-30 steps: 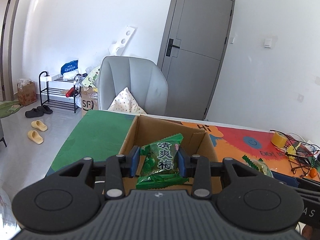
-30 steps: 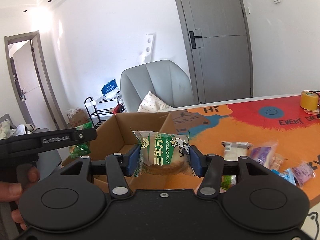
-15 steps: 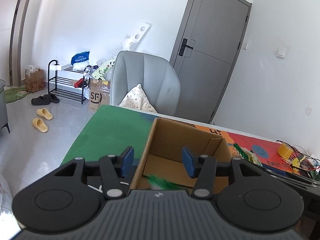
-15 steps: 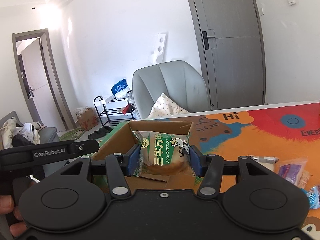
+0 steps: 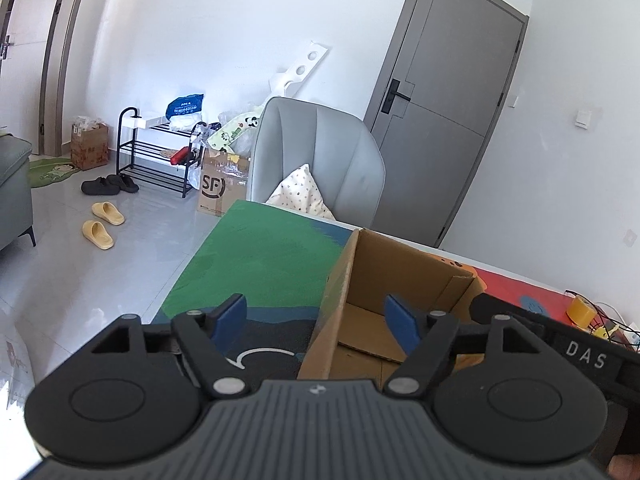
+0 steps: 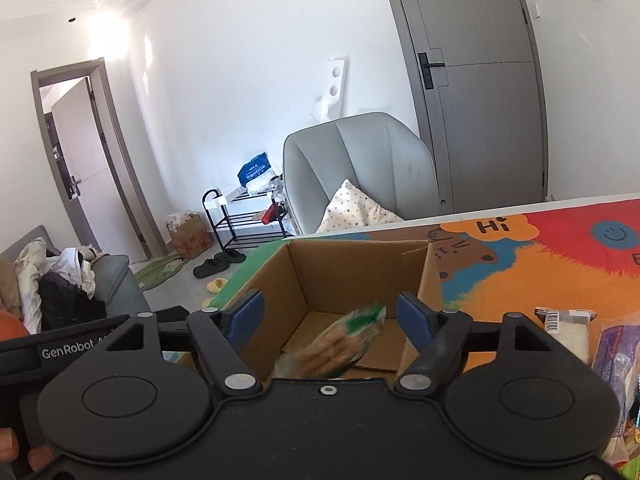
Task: Organize snacks
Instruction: 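Open both grippers to drop the green bag and bread pack into the box, then grasp the blue wrapped snack with the left gripper while the right gripper grasps the red candy bar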
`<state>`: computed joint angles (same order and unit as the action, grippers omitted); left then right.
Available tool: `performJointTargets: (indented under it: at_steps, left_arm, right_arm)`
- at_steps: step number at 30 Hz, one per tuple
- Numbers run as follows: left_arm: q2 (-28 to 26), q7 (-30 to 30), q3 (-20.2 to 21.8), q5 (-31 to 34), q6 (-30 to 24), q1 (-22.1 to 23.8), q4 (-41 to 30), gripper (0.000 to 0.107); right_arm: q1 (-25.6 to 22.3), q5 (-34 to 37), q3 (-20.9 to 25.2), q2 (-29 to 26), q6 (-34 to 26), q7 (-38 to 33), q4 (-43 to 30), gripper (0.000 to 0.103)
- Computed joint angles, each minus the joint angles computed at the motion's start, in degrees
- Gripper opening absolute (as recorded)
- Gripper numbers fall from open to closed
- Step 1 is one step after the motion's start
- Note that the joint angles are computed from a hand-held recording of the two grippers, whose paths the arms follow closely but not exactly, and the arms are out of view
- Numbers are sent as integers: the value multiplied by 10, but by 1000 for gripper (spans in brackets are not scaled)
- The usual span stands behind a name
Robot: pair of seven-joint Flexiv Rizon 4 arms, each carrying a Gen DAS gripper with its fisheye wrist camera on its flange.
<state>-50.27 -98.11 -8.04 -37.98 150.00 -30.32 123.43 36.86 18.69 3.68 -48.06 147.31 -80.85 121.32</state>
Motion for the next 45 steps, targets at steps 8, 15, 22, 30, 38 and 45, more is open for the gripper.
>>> performJointTargets:
  at_steps: [8, 15, 22, 30, 38, 45]
  left_arm:
    - [-5, 10, -7, -16, -7, -13, -14, 92]
    - [-11, 46, -11, -33, -20, -47, -38, 95]
    - [-21, 74, -17, -24, -27, -72, -59, 96]
    - [-28, 102, -24, -15, -37, -91, -80, 96]
    - [-48, 141, -27, -7, -48, -117, -117, 96]
    - [-68, 171, -29, -8, -68, -132, -154, 92]
  right_arm:
    - [-16, 35, 5, 8, 31, 18, 46, 78]
    - [-37, 55, 12, 5, 74, 45, 101, 83]
    - [-50, 74, 14, -8, 114, 71, 139, 91]
    - [-64, 92, 15, -30, 154, 104, 168, 92]
    - [-78, 95, 16, -62, 203, 133, 192, 92]
    - [-94, 79, 9, -95, 231, 144, 196, 89]
